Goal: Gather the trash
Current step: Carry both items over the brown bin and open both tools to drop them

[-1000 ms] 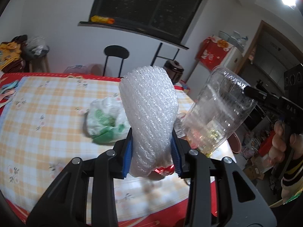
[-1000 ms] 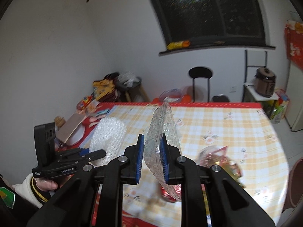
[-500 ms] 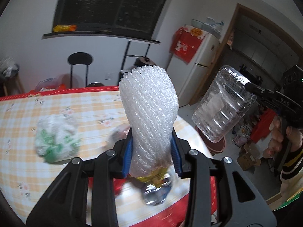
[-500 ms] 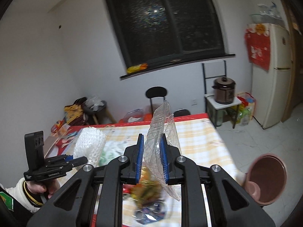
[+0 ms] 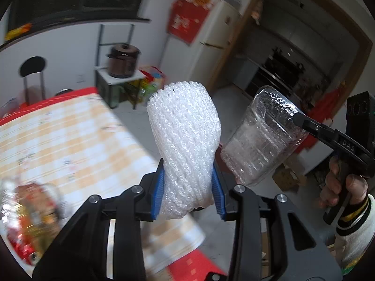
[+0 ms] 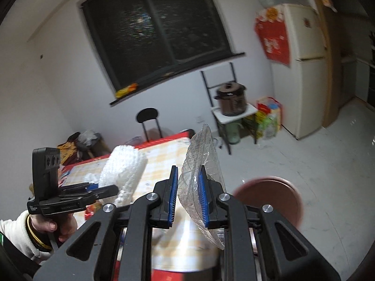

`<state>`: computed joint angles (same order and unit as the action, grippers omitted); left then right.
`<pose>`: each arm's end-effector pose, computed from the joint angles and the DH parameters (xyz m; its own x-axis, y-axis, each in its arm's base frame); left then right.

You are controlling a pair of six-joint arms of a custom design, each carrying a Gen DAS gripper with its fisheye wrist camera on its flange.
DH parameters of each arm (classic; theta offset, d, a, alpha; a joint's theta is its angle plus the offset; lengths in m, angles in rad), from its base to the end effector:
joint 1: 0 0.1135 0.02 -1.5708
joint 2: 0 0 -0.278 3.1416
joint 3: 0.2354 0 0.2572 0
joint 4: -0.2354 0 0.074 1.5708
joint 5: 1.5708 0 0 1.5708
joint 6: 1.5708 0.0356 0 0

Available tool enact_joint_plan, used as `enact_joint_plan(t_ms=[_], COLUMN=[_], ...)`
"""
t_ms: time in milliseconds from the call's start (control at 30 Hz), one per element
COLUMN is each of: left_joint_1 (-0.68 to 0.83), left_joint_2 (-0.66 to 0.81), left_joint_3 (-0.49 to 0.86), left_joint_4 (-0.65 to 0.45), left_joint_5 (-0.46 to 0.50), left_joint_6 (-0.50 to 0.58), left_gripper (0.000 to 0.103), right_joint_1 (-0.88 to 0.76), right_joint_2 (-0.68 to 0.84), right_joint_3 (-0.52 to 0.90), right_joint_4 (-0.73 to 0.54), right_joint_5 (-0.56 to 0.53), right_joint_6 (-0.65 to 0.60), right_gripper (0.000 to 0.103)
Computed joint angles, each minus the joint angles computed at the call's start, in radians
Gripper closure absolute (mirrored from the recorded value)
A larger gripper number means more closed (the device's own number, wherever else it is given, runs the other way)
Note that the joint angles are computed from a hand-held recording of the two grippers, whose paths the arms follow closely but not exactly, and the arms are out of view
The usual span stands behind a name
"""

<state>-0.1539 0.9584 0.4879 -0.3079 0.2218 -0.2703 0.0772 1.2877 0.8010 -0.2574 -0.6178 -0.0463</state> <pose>0.1843 -0.0365 0.2047 -0.7499 -0.1473 -0.6449 0.1080 0.9346 -0.3390 0.2649 0.0412 0.2467 -0.6520 -0.0883 -0.7531 -0.5185 0.7766 0.3579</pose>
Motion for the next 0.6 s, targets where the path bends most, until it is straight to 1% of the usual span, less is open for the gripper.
enact_joint_plan(t_ms=[67, 133, 200, 300, 467, 533, 600], left_joint_1=[-0.104, -0.164, -0.2, -0.234, -0.251, -0.254, -0.253], left_joint_2=[0.177, 0.338, 0.48, 0.655, 0.862, 0.923, 0.965], left_joint_3=[0.044, 0.101, 0.169, 0.275, 0.417, 0.474, 0.517], left_joint_4=[0.121, 0.206, 0.26, 0.293, 0.312, 0.307, 0.299], left_joint_5=[-0.037, -0.047, -0.044, -0.041, -0.025, -0.019, -0.005], left_joint_6=[-0.06, -0.096, -0.115, -0.123, -0.141, -0.151, -0.152], left_gripper=[0.065, 0.065, 0.064, 0.064, 0.06, 0.056, 0.05], right_joint_1=[-0.063, -0.139, -0.19, -0.26, -0.317, -0.334, -0.342], right_joint_2=[0.029, 0.067, 0.1, 0.155, 0.23, 0.266, 0.295], right_joint_3=[0.011, 0.022, 0.035, 0.065, 0.1, 0.117, 0.132], right_joint_4=[-0.013, -0.023, -0.036, -0.067, -0.087, -0.091, -0.091], right_joint_5=[-0.033, -0.076, -0.1, -0.13, -0.15, -0.152, -0.152], right_joint_6=[-0.036, -0.079, -0.112, -0.168, -0.212, -0.225, -0.231], right_gripper=[0.085, 0.085, 0.085, 0.085, 0.085, 0.085, 0.085])
